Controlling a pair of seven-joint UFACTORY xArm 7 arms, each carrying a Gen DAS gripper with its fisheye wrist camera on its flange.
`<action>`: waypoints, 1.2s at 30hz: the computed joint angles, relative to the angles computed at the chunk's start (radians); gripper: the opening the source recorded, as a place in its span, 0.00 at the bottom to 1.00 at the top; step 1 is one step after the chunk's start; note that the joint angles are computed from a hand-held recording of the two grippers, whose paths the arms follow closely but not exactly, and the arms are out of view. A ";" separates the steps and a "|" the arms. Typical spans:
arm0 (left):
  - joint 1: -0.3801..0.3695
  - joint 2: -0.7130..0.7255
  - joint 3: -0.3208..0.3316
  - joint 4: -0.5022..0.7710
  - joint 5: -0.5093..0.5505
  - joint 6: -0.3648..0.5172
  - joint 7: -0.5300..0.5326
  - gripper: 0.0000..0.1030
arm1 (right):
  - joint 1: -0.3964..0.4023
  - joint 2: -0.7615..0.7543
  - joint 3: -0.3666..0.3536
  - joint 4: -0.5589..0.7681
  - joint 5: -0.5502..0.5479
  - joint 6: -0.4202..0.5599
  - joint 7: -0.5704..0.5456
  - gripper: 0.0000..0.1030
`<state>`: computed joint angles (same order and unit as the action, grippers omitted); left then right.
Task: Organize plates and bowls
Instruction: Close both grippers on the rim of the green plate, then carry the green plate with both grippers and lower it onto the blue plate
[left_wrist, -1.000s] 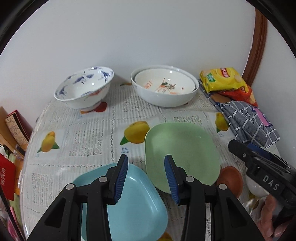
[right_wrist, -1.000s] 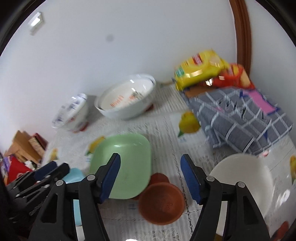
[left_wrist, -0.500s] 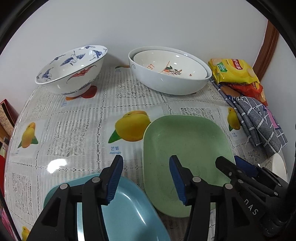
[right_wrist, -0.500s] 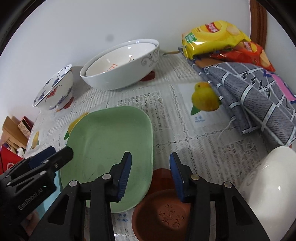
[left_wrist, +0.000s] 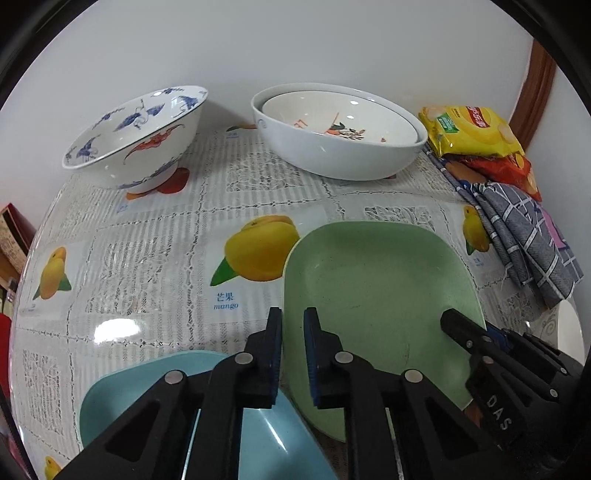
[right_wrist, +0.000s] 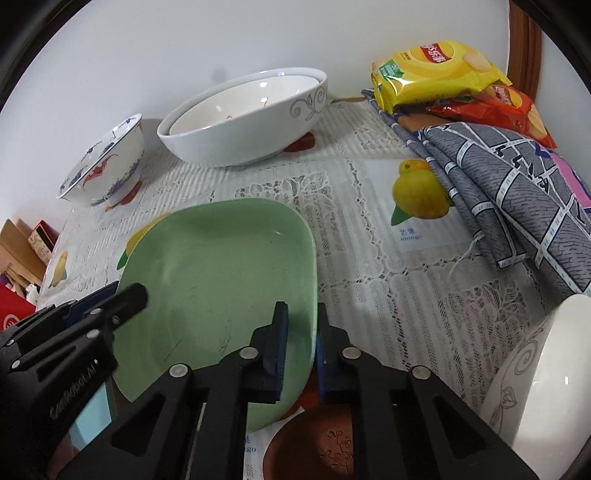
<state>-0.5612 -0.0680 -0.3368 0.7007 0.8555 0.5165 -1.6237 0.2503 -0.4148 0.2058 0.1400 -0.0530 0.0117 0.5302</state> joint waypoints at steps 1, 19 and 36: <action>0.001 -0.006 0.003 -0.006 -0.006 -0.009 0.004 0.10 | 0.014 -0.007 -0.018 -0.005 0.008 -0.008 -0.001 0.08; -0.014 -0.243 -0.129 -0.070 -0.186 0.146 0.041 0.09 | 0.175 -0.452 -0.119 -0.136 0.110 0.189 -0.018 0.04; -0.087 -0.524 -0.260 -0.170 -0.427 0.294 0.047 0.09 | 0.331 -1.012 -0.027 -0.202 0.099 0.608 0.064 0.04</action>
